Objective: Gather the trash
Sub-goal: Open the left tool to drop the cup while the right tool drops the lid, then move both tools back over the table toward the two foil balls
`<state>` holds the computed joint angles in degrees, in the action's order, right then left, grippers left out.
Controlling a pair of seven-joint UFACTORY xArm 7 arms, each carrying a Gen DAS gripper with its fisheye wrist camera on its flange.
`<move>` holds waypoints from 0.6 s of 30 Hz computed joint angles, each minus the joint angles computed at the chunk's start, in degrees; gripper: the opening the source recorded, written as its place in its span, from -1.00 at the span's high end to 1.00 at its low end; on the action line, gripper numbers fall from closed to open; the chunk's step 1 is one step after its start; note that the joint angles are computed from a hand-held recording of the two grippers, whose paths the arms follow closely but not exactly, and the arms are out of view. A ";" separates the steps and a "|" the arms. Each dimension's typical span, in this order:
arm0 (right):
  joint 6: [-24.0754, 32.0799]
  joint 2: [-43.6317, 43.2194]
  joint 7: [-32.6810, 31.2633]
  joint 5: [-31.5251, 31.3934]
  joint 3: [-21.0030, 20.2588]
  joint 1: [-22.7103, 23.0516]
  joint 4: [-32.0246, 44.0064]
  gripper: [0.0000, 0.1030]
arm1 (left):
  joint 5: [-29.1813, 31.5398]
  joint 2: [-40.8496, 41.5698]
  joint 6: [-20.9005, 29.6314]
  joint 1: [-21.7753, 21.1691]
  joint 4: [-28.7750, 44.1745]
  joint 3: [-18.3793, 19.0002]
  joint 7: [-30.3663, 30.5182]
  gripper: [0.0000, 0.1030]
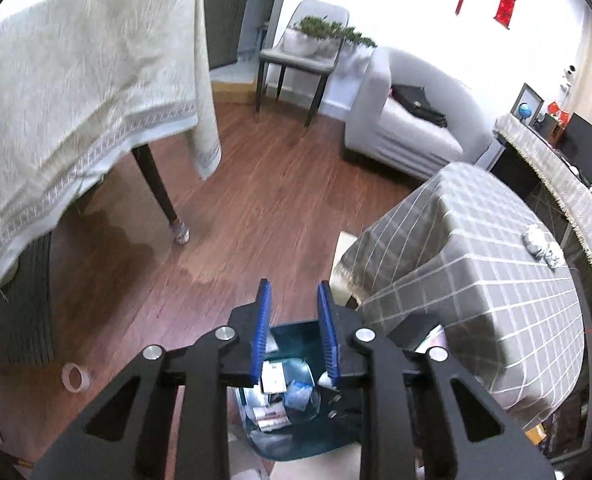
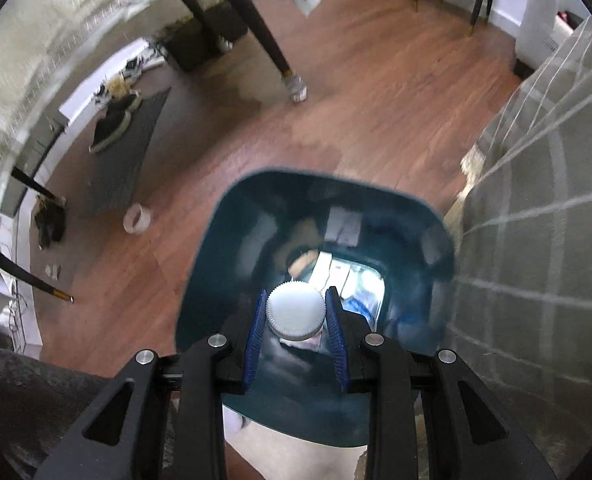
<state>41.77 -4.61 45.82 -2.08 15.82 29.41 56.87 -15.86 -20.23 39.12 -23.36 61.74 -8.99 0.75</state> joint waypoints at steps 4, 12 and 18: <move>0.91 3.21 -3.50 2.70 0.18 1.00 -0.24 0.40 | -0.23 0.02 -0.33 -0.59 2.17 0.05 1.26 0.64; 3.40 4.94 -2.83 0.13 0.51 2.70 -0.04 -0.12 | -2.62 2.33 -0.50 -1.73 6.97 -0.46 1.07 0.64; 1.66 2.04 -4.62 1.68 0.08 2.30 -0.28 -0.13 | -2.40 3.67 -0.92 -1.85 9.49 -1.08 0.62 0.64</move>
<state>43.43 -2.58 41.20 -0.40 15.91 31.71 56.59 -18.26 -16.56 38.20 -25.21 71.23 -10.07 1.38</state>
